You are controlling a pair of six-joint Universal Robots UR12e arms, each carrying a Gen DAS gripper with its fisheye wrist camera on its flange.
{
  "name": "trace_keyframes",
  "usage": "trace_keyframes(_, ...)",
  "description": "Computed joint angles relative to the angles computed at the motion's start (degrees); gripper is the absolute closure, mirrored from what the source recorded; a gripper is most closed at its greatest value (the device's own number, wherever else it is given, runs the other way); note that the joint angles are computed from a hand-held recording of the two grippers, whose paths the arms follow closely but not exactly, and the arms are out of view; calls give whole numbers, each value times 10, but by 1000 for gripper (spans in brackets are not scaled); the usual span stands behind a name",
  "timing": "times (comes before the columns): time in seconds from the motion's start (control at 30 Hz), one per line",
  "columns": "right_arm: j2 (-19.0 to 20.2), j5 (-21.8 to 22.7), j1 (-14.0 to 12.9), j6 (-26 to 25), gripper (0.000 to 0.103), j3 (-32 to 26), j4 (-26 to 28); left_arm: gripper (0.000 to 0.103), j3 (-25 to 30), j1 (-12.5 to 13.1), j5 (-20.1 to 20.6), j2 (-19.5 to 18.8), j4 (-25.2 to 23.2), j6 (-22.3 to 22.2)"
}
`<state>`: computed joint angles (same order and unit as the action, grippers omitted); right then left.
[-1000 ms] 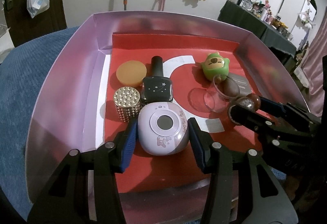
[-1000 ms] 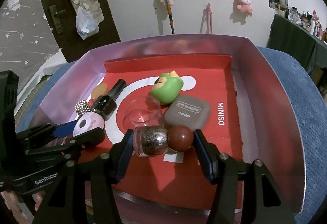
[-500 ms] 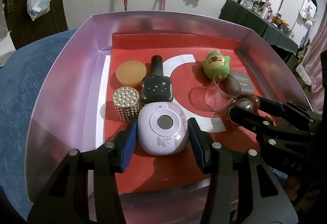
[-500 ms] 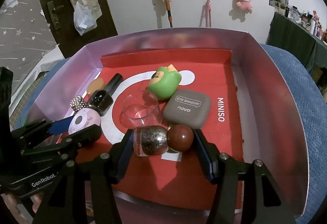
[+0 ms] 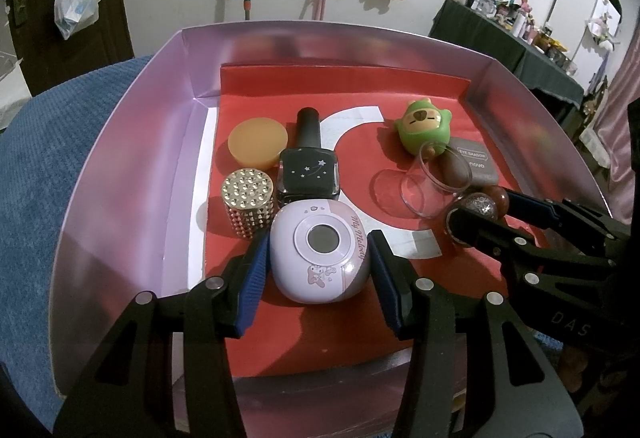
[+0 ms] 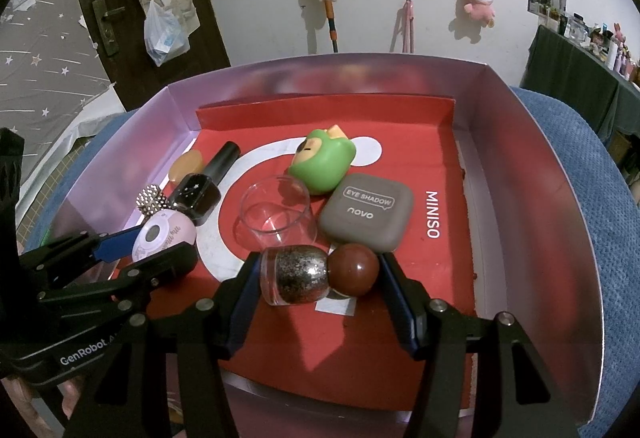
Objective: Organize rigid objects
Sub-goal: 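Lower the compact and the ball with silver bottle onto the tray floor, then open both grippers to release the compact, ball and silver bottle, then withdraw both tools from the tray toward the last items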
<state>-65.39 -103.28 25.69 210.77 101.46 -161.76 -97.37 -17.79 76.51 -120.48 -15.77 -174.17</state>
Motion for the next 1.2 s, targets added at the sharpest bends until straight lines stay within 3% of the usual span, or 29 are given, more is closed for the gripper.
trace_keyframes(0.43,1,2,0,0,42,-1,-1,56,2,1,2,-2,0,2)
trace_keyframes(0.57,0,1,0,1,42,-1,0,45,0,2,1,1,-4,-6)
trace_keyframes(0.83,-4,-8,4,0,37,6,-14,45,-4,3,-1,7,-6,-8)
trace_keyframes(0.9,-7,-11,5,-1,36,9,-18,44,-8,2,-3,10,-1,-6)
trace_keyframes(1.03,-14,-14,8,-3,33,18,-32,30,-21,-1,7,17,32,-1)
trace_keyframes(1.2,-24,-16,13,-7,29,29,-47,30,-32,-5,21,26,56,10)
